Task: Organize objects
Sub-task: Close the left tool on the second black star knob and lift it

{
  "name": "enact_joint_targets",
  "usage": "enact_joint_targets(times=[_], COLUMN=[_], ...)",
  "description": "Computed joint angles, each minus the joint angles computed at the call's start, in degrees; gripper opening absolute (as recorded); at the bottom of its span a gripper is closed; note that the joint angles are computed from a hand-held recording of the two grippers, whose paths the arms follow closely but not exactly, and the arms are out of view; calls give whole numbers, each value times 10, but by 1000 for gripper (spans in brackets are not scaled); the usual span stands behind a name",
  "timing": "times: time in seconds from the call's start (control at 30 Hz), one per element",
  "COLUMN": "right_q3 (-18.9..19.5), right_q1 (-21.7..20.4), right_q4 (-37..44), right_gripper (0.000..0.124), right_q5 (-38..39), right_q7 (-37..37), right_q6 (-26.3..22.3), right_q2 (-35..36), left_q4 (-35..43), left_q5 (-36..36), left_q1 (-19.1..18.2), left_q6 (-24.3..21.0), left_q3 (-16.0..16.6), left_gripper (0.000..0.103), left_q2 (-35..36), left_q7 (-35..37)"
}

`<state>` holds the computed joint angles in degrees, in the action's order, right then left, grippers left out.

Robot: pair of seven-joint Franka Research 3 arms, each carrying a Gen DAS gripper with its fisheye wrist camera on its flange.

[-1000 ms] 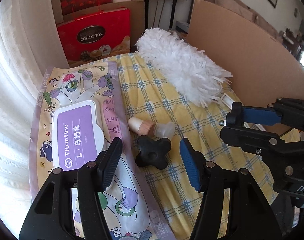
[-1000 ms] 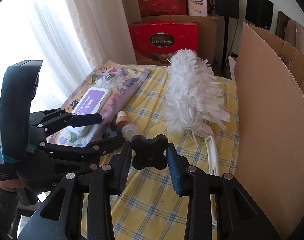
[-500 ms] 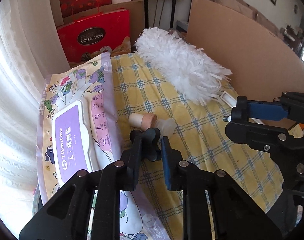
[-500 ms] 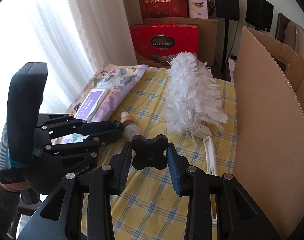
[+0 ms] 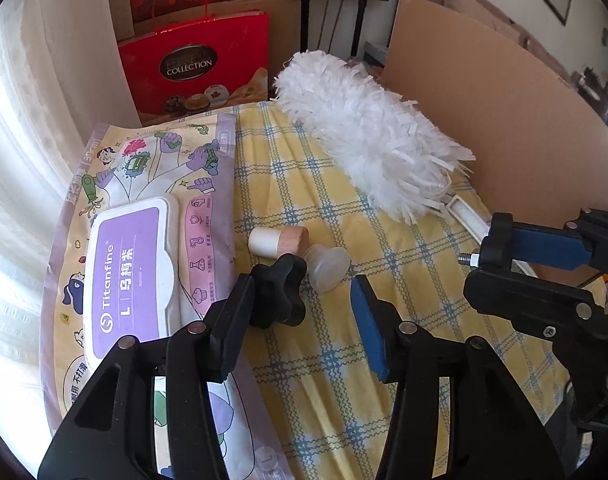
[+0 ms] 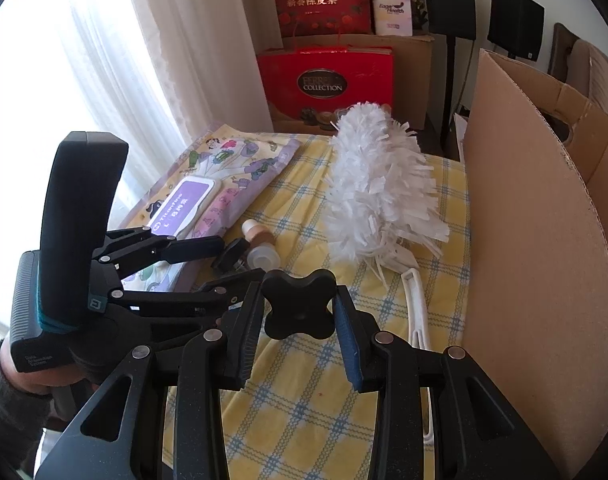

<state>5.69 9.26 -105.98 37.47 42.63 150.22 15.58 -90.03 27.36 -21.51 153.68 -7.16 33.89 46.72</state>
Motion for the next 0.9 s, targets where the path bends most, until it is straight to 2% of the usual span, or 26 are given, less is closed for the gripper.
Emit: enact_joint_targets(times=[0.03,0.1,0.17,0.3,0.63,0.9], right_q3=[0,0,0,0,-1,-8], right_q1=[0,0,-1,-1,-3,-3], right_q4=[0,0,-1,0,-2,-2], right_gripper=[35,35,35,35,35,35], right_q5=[-1,1,2,3,13,25], right_q7=[1,1,0,-1,-15,-22], right_q6=[1,1,1,0,-3,-6], right_q2=[0,0,-1,-2,-21,-49], left_q4=[1,3,-6,-17,-53,-37], left_q5=[5,11,6,39,44,62], left_q1=[-5,-8,-3,-21,-3,-12], left_q6=[-2,-5,2,0,41,39], left_q3=[6,11,7,26,7,5], left_gripper=[40,23,21,11,11,11], left_q2=[0,0,-6,-20,-68,-93], left_q7=[-8,-18,-24,-57,-71,-82])
